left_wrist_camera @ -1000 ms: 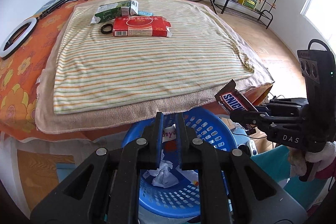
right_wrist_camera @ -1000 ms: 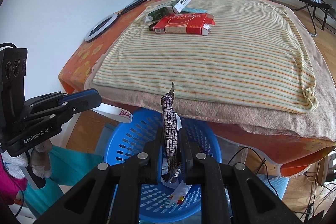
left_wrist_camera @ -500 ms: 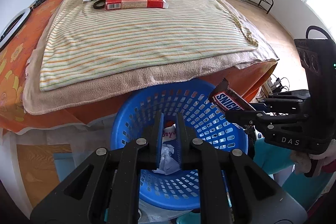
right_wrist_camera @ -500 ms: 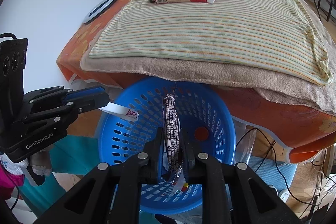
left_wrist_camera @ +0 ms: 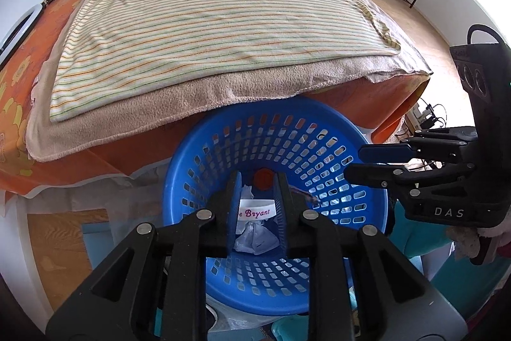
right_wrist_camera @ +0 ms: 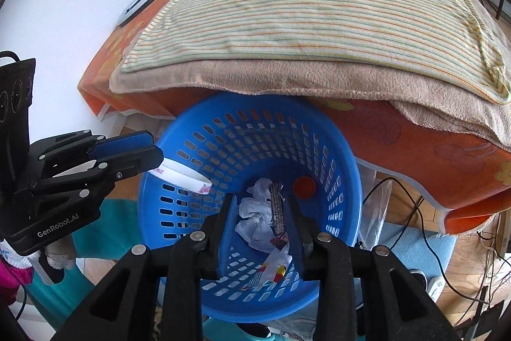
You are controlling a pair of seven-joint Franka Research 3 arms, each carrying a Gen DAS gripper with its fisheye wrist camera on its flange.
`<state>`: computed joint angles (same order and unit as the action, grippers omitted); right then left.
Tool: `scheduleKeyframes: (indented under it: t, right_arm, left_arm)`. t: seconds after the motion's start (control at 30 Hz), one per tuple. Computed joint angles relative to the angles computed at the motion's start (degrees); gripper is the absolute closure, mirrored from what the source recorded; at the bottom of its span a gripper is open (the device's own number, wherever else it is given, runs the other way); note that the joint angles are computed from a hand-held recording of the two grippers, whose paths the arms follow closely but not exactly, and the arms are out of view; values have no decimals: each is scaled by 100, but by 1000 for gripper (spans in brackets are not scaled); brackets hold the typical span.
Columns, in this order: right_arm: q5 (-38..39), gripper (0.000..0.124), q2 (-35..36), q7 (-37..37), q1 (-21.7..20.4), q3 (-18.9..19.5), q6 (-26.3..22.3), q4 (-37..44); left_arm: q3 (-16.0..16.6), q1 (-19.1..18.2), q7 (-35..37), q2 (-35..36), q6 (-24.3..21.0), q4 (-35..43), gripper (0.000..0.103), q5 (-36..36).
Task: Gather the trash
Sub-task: 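Carry white band and Snickers wrapper to the blue basket and open both tools, then move both tools back over the towel toward the hair tie and milk carton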
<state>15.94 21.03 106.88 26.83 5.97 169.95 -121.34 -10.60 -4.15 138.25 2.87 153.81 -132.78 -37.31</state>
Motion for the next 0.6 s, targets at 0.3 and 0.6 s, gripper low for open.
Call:
scheduleKeyframes:
  t: [0.3,0.6]
  right_arm:
    - [-320,58,-43,396,223,-291,-33,-23]
    - [-830,38,-60,880,454,-579,-100,3]
  left_arm:
    - [6,26,-266,53,6,51,49,141]
    - [2,49,-441,40,116,34,39,231]
